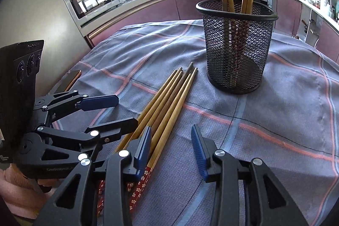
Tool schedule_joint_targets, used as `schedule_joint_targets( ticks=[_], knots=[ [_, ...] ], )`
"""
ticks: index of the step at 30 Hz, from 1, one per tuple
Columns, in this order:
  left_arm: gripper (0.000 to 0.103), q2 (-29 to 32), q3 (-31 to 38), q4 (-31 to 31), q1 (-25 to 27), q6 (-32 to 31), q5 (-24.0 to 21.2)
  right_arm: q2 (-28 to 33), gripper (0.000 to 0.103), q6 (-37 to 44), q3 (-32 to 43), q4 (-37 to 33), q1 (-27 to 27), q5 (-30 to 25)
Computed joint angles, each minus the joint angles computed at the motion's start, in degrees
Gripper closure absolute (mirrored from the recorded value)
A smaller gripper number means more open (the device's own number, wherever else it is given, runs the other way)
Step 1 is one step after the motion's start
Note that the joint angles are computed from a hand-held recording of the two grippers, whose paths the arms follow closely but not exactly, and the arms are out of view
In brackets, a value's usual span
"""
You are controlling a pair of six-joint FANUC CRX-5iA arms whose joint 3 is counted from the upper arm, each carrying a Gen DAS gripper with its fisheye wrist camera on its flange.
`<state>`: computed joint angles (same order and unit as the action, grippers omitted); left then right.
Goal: Organize utensils
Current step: 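Withdraw both open tools from the cup back toward the chopstick pile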
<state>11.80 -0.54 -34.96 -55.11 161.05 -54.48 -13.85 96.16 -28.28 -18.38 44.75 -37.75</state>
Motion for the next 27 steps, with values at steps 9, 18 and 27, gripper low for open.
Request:
schedule_joint_targets(
  ticks=[9, 18, 27],
  knots=[
    [0.044, 0.54, 0.42, 0.55, 0.38, -1.66, -0.64, 0.06, 0.067, -0.64, -0.15, 0.87, 0.07, -0.05],
    [0.053, 0.16, -0.07, 1.1, 0.86, -2.41, -0.37, -0.06, 0.073, -3.16, -0.84, 3.57, 0.87, 0.55],
    [0.058, -0.51, -1.0, 2.61, 2.18, -3.9, 0.92, -0.24, 0.078, -8.61, -2.53, 10.2, 3.36, 1.93]
  ],
)
